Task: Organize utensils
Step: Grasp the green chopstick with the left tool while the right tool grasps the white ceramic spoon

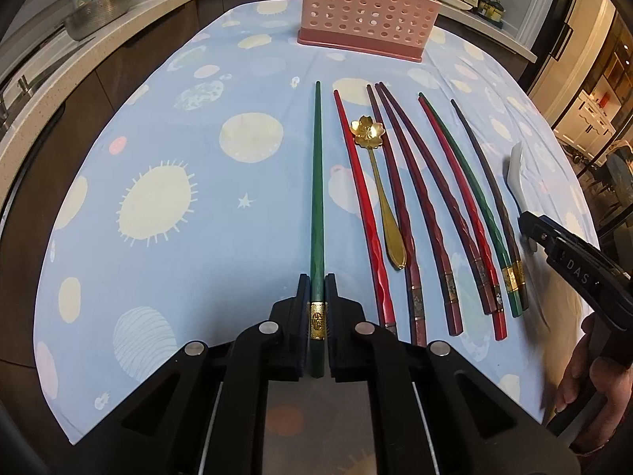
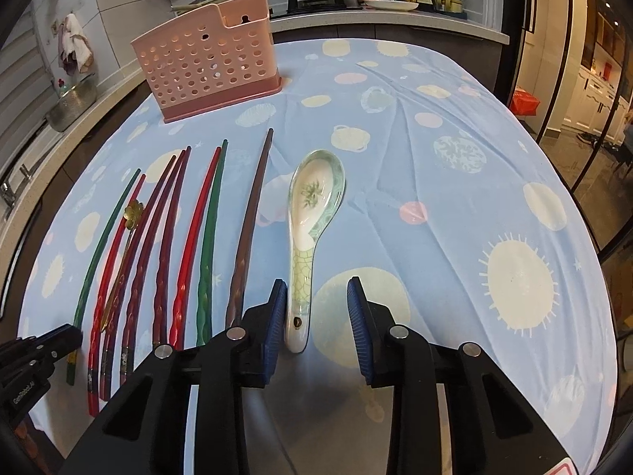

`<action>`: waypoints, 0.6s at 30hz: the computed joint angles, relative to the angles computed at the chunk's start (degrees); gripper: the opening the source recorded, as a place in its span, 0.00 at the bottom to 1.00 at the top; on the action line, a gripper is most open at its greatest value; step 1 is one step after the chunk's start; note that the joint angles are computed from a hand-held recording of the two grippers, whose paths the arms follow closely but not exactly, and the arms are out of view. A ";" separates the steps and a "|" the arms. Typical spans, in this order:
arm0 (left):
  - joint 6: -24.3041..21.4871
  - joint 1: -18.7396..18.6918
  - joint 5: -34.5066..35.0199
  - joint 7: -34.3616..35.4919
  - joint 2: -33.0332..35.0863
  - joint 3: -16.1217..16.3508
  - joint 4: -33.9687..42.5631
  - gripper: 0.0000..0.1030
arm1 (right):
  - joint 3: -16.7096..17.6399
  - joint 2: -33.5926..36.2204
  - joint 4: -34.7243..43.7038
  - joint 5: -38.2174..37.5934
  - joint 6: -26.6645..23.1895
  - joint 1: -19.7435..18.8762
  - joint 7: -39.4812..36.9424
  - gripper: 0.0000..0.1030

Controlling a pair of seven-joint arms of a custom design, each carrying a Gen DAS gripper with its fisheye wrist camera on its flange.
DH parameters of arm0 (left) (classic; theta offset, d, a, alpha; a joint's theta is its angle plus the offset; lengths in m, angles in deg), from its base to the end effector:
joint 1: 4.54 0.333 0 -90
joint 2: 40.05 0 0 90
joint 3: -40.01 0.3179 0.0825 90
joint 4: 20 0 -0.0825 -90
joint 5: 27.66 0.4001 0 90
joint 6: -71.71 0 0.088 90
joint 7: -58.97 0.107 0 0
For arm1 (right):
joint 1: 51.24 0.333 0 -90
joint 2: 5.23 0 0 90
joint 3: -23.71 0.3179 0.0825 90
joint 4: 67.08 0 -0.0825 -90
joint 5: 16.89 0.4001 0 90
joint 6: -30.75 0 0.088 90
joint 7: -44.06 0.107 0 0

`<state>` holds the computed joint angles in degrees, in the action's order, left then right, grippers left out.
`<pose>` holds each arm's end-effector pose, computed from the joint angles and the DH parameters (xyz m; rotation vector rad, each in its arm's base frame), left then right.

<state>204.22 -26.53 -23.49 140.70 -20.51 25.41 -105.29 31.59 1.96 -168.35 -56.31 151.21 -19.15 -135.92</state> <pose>0.5930 -0.4046 0.5350 -1.4800 2.4796 -0.6808 0.5114 0.3843 0.5138 -1.2619 2.3395 -0.6915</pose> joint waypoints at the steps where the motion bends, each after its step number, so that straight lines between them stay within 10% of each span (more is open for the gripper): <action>1: 0.03 -0.01 0.07 0.03 -0.01 0.02 -0.03 0.07 | 0.05 0.07 0.06 -0.33 -0.43 0.13 -0.26 0.28; 18: 2.43 1.29 -3.55 1.86 -3.01 -0.84 -3.69 0.07 | 1.81 -3.66 -3.36 -0.99 -0.68 0.65 0.58 0.09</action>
<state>206.65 -25.23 -27.04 142.56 -23.52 24.57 -108.98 33.40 -1.71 -171.71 -57.30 150.53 -18.49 -135.33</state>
